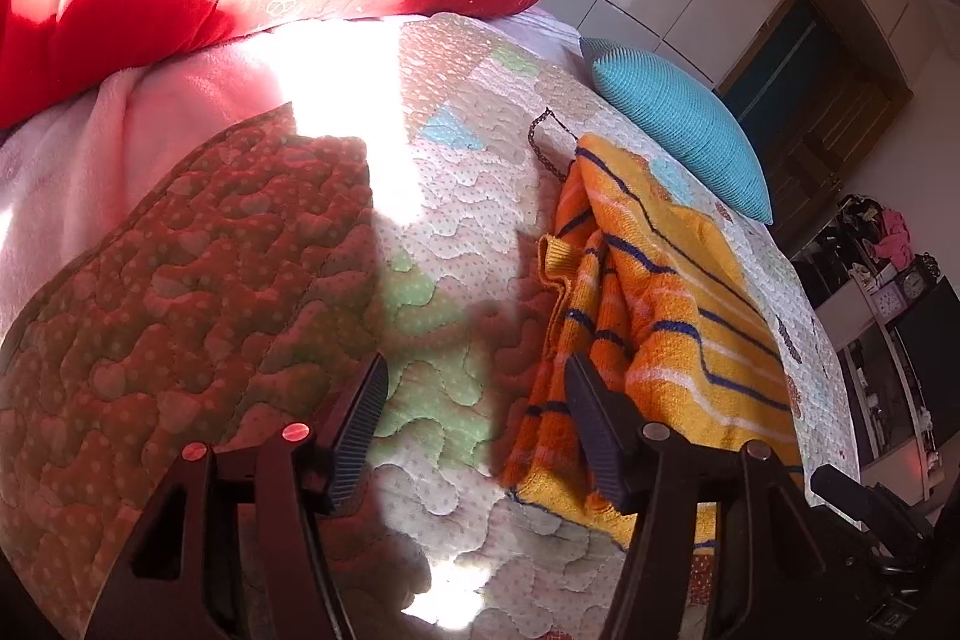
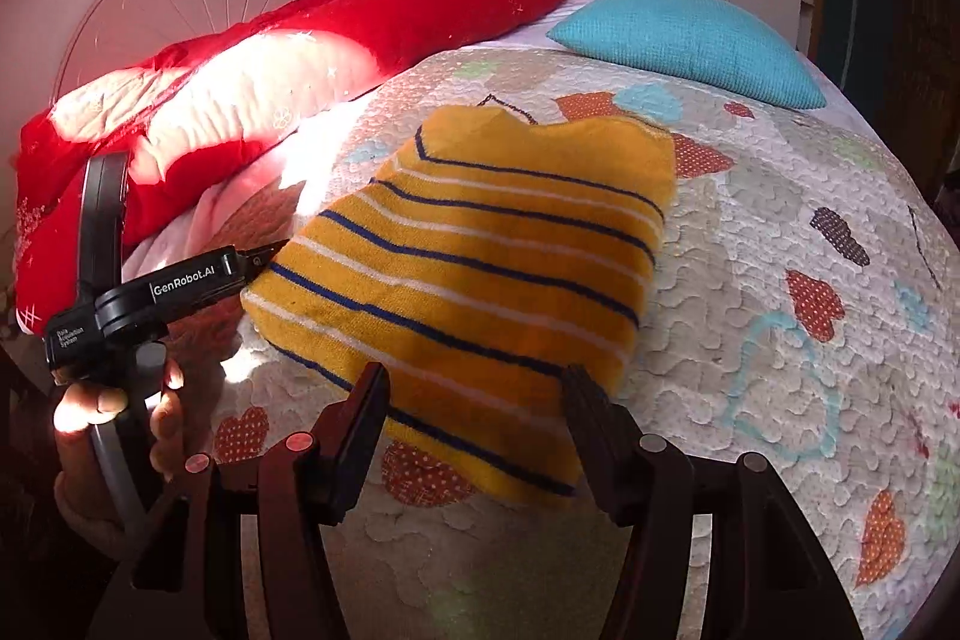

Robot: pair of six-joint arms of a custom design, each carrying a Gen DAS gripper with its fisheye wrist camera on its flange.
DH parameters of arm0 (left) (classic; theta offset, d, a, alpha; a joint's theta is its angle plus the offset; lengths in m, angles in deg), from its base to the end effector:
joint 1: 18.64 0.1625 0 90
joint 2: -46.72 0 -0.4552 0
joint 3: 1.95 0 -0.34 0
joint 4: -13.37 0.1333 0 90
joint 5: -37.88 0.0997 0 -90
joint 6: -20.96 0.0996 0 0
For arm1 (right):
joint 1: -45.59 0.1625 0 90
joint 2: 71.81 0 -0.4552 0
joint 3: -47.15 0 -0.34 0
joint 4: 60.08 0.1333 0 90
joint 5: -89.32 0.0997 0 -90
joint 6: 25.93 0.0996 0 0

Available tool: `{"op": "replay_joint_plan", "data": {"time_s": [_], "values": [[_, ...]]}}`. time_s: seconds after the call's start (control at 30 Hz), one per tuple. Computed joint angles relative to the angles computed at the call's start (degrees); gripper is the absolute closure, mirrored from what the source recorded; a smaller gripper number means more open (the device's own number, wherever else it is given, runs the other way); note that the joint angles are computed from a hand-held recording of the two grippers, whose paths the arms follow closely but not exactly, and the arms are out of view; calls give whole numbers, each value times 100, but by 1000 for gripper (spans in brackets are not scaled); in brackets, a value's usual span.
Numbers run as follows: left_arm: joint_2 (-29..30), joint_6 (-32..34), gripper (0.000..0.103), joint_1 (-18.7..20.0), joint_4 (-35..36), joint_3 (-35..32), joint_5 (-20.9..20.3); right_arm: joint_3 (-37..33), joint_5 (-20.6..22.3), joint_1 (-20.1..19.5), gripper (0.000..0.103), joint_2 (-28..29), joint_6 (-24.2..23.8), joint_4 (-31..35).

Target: Fold small clothes

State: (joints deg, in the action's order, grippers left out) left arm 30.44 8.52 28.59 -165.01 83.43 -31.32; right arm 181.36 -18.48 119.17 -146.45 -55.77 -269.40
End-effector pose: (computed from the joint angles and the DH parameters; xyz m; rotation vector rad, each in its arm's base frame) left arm -0.3400 -0.6160 -0.0825 0.6709 2.8207 -0.6827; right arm -0.0215 -0.4367 0.3466 0.0620 -2.2636 1.0527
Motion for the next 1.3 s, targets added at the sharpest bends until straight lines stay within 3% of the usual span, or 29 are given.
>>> {"op": "replay_joint_plan", "data": {"time_s": [0.03,0.17,0.3,0.4,0.5,0.6,0.63,0.67,0.7,0.8,0.83,0.93,1.0,1.1,1.2,1.3], "values": [[-16,63,36,13,-198,55,-118,74,186,-149,30,-177,102,26],[-42,197,29,-21,-766,180,-206,127,886,-897,29,-713,639,439],[10,300,25,-120,-434,-59,-232,126,1981,-1631,29,-986,1050,969],[224,697,24,-337,114,-470,342,66,2110,-1663,29,-815,1007,888],[632,1010,24,-496,1421,-1260,1382,-41,2072,-1579,29,-567,896,776],[697,893,24,-451,1828,-1519,1504,-69,2033,-1551,27,-350,660,433],[701,874,30,-509,1816,-1530,1807,-68,2149,-1612,27,-339,669,417],[694,942,48,-509,1810,-1569,1978,-59,2305,-1698,27,-352,710,452],[619,860,53,-479,1958,-1593,1910,-45,2559,-1839,26,-397,744,547],[352,480,52,-282,2041,-1647,678,-17,3361,-2284,24,-462,862,763],[375,470,52,-282,2107,-1765,524,-10,3523,-2366,24,-478,886,801],[698,804,51,-392,2321,-2331,491,-4,3549,-2365,23,-465,853,774],[1043,1130,45,-455,2705,-2893,462,6,3525,-2344,23,-440,827,703],[1713,1246,39,-557,4003,-4011,1310,-5,3582,-2366,23,-436,820,721],[1717,931,40,-496,4189,-4208,1072,19,3657,-2403,23,-441,804,702],[1608,889,41,-488,3742,-4193,702,69,3754,-2462,22,-463,789,690]]}}
